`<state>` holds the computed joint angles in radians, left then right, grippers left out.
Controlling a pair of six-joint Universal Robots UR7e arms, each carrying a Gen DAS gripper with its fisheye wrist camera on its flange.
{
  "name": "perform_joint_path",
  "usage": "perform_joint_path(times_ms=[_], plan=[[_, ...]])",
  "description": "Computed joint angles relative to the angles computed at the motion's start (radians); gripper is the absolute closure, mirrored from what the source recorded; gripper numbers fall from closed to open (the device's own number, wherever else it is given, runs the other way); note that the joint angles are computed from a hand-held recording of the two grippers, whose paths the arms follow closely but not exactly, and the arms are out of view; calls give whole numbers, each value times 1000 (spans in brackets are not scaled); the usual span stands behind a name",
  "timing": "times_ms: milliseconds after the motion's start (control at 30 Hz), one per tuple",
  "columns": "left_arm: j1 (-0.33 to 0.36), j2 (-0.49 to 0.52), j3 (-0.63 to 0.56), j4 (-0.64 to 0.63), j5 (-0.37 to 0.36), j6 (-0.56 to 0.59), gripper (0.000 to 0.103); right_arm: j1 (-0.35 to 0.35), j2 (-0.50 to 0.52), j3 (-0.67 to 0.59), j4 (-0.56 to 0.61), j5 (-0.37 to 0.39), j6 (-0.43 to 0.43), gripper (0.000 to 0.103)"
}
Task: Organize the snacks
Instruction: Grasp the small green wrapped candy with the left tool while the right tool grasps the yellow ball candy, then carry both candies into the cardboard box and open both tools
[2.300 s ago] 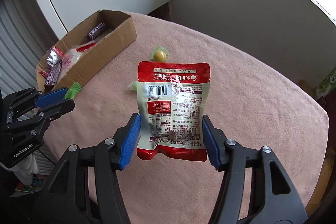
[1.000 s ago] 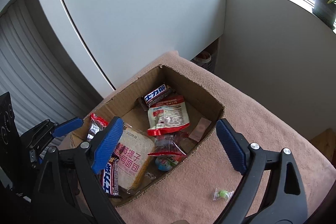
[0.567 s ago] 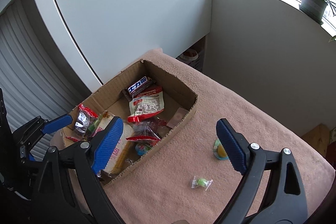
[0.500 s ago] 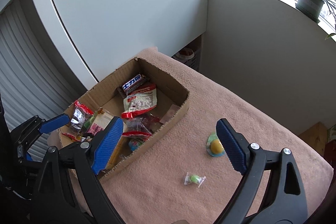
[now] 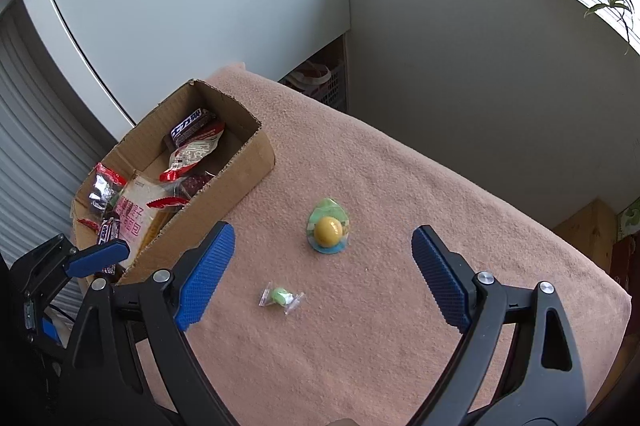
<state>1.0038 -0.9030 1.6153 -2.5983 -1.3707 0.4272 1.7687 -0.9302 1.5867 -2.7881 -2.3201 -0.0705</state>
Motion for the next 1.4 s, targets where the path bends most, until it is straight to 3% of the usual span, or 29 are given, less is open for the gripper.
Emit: perform_joint_path(times_ms=[133, 333, 567, 933, 1000, 1167, 1400], plan=[[-15, 21, 11, 9, -2, -7, 49, -34, -10, 1, 45, 54, 24, 11], [-22, 65, 9, 31, 6, -29, 55, -93, -6, -13, 96, 159, 61, 29], [-17, 116, -21, 53, 44, -48, 62, -128, 40, -61, 137, 196, 47, 44], [-15, 162, -48, 71, 68, -47, 62, -121, 103, -110, 165, 134, 32, 51], [-15, 167, -50, 72, 71, -47, 62, -116, 109, -115, 173, 107, 31, 56], [-16, 177, -52, 77, 80, -42, 72, -104, 123, -124, 184, 64, 37, 72], [-12, 167, -51, 89, 71, -46, 79, -99, 95, -63, 154, 64, 46, 74]])
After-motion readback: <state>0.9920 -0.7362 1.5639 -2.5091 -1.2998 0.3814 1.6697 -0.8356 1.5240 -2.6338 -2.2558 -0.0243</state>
